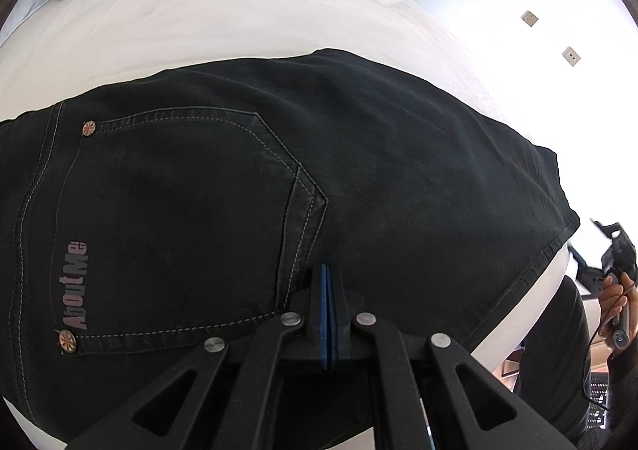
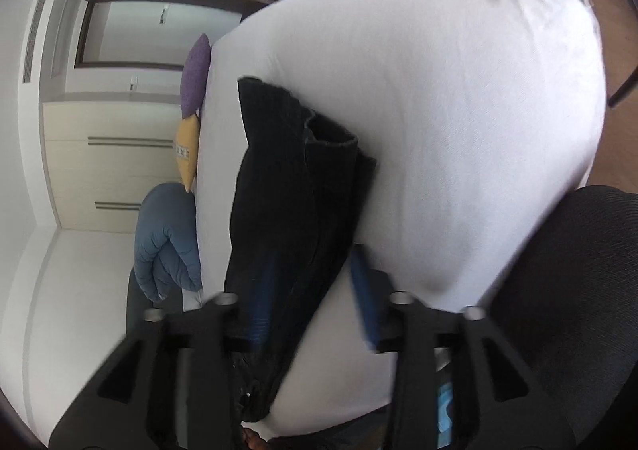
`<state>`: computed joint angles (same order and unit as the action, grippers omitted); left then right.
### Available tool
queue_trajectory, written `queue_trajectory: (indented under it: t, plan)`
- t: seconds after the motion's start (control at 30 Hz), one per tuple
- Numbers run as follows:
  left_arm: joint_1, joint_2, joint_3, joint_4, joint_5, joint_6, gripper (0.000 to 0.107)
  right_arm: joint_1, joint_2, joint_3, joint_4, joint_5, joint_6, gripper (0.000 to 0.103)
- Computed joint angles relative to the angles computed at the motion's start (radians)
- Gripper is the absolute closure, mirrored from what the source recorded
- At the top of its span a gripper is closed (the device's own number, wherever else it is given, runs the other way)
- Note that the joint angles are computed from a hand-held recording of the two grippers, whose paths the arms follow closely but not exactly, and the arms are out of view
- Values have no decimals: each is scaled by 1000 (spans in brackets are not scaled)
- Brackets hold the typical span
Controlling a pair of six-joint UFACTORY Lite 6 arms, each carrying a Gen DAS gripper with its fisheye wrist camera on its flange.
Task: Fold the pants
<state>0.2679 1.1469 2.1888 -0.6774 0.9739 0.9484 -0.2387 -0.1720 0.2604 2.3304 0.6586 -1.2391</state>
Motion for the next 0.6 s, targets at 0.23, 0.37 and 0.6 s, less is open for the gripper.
queue_trajectory:
  t: [0.23, 0.37, 0.6]
  plan:
    - [3, -22, -35, 0, -17, 5, 102, -95, -17, -32, 32, 73, -49, 28]
    - [1, -29, -47, 0, -21, -1, 102, -104, 176, 32, 85, 207, -102, 40]
    - [1, -14, -27, 1, -12, -17, 102, -101, 308, 58, 223, 368, -150, 54]
